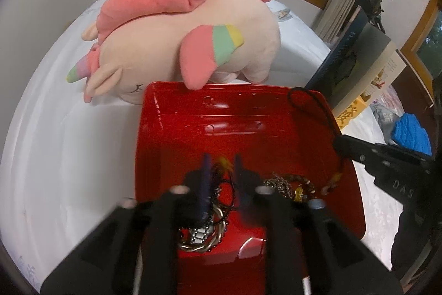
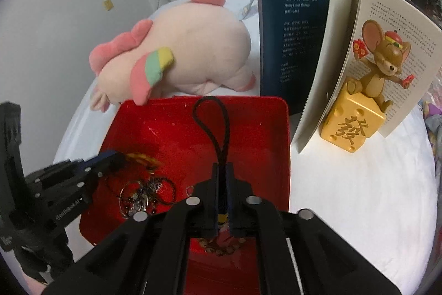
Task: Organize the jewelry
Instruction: 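Carry the necklace and cord pendant into the red tray and open both tools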
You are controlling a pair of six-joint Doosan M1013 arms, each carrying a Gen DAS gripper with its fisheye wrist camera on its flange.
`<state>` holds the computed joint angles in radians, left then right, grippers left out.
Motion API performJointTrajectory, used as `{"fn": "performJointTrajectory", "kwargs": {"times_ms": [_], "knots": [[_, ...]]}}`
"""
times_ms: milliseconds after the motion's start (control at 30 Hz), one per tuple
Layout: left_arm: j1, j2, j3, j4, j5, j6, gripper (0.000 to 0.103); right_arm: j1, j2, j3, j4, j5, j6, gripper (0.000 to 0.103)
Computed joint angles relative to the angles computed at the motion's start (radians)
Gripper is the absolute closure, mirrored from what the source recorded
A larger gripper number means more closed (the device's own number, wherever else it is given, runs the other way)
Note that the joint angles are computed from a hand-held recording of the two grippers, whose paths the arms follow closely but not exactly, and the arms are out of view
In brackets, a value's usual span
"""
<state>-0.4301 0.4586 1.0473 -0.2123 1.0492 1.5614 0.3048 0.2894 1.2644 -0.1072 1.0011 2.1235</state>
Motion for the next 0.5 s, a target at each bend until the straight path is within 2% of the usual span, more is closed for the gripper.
{"fn": "performJointTrajectory", "kwargs": {"times_ms": [33, 500], "knots": [[0.001, -0.002, 0.002, 0.0, -0.001, 0.001, 0.059, 0.002, -0.003, 0.005, -0.008, -0.005, 0.006, 0.072], [-0.011, -0.097, 0.112, 0.036, -0.08, 0.027, 0.04, 0.027, -0.07, 0.082, -0.007, -0.037, 0.0, 0.072]]}}
